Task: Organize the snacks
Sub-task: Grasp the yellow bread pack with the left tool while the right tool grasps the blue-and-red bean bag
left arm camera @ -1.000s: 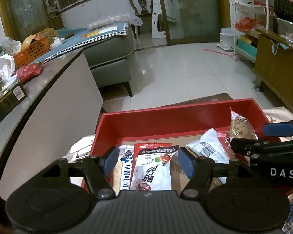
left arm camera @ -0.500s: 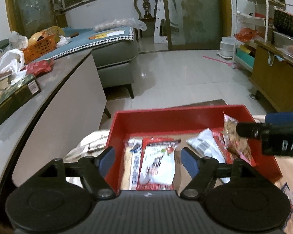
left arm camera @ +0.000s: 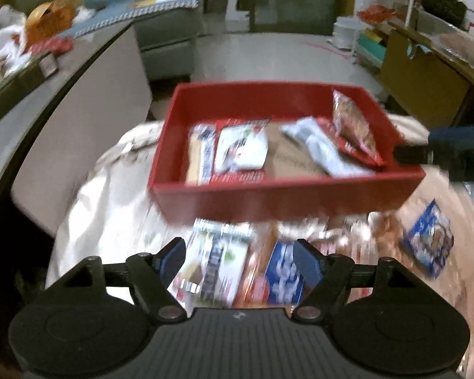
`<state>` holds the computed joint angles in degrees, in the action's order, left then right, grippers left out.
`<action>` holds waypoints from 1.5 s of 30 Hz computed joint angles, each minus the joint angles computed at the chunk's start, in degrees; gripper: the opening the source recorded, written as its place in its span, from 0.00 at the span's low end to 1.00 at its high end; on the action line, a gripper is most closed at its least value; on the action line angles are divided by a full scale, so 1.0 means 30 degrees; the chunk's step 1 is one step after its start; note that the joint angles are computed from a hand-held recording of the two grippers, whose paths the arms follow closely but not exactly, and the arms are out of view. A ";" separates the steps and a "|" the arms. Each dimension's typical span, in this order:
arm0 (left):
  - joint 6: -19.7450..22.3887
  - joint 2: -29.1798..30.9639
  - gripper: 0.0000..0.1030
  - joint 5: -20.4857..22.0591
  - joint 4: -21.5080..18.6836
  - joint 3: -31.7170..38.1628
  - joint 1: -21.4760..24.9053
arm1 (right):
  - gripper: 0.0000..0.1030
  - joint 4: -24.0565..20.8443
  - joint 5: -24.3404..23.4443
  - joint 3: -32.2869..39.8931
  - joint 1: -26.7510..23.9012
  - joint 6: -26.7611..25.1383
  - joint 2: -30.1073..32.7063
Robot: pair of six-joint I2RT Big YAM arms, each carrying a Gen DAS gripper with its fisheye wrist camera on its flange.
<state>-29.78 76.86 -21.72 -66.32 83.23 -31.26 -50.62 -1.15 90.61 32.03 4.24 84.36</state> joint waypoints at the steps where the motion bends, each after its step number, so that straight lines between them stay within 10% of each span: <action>1: -0.0289 -0.0232 0.68 -0.0180 -0.0329 -0.0112 -0.0178 | 0.78 -0.0523 -0.0366 -0.0034 0.0117 -0.0529 0.0079; 8: -0.1101 -0.2139 0.68 -0.0091 -0.1025 -0.1292 -0.0434 | 0.78 -0.2896 -0.2001 0.0308 0.1444 -0.4279 0.1611; 20: -0.1371 -0.2935 0.68 0.1590 -0.0803 -0.1760 0.0408 | 0.80 -0.3885 -0.1172 0.1466 0.2799 -0.5657 0.3667; 39: 0.1335 -0.3422 0.69 0.2035 -0.1000 -0.1766 -0.0684 | 0.68 -0.4059 0.0327 -0.1269 0.3611 -0.2839 0.1236; 45: -0.2171 -0.3981 0.73 0.3684 -0.2079 -0.2886 -0.1034 | 0.54 -0.3998 -0.0253 -0.1952 0.2943 -0.2293 0.0215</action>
